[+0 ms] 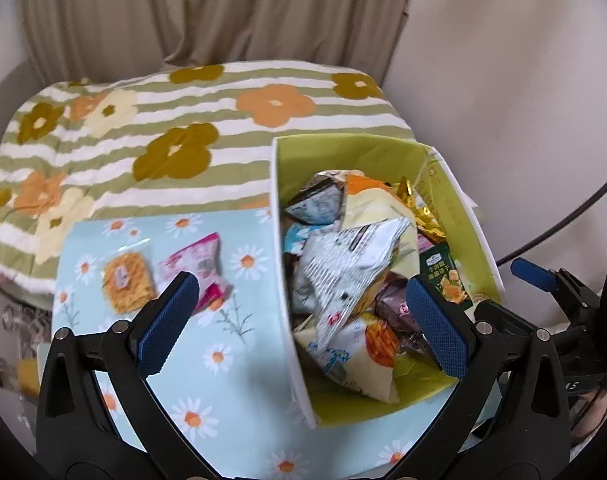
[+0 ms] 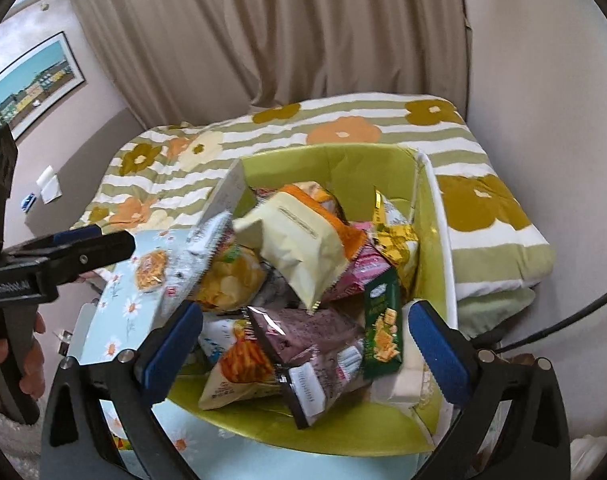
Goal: Organize snacks
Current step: 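Carry both items into the cardboard box and open both grippers, then move both grippers back toward the waffle and pink candy bag on the cloth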
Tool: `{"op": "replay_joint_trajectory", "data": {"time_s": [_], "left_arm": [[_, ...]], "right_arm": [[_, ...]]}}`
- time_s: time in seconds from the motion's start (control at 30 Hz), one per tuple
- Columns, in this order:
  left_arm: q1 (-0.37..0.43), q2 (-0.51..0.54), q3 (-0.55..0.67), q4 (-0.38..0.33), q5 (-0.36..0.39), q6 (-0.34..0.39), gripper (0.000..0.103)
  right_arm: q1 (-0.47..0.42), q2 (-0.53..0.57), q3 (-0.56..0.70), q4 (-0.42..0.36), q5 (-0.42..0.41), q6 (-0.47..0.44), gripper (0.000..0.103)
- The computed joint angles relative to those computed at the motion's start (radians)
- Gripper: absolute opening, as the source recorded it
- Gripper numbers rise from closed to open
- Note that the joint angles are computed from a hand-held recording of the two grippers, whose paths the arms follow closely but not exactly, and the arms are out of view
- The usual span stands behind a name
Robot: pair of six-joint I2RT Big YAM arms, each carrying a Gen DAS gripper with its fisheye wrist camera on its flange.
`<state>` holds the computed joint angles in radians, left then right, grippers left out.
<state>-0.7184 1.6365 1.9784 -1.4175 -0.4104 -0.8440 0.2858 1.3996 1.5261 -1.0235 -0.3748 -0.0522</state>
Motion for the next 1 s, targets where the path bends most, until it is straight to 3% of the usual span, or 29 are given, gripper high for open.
{"op": "replay_joint_trajectory", "data": {"time_s": [0.3, 0.53, 0.73, 1.0], "left_arm": [[-0.026, -0.079, -0.082, -0.033, -0.076, -0.065, 0.103], [0.034, -0.239, -0.252, -0.075, -0.130, -0.075, 0.103], [0.171, -0.413, -0.431, -0.009, -0.018, -0.004, 0.103], [0.374, -0.519, -0.583, 0.081, 0.192, 0.172, 0.103]], "right_arm": [[0.044, -0.029, -0.015, 0.030, -0.003, -0.014, 0.103], [0.157, -0.043, 0.003, 0.057, 0.069, 0.004, 0.103], [0.289, -0.022, 0.027, 0.094, 0.153, 0.125, 0.103], [0.455, 0.112, 0.149, 0.055, 0.305, 0.204, 0.103]]}}
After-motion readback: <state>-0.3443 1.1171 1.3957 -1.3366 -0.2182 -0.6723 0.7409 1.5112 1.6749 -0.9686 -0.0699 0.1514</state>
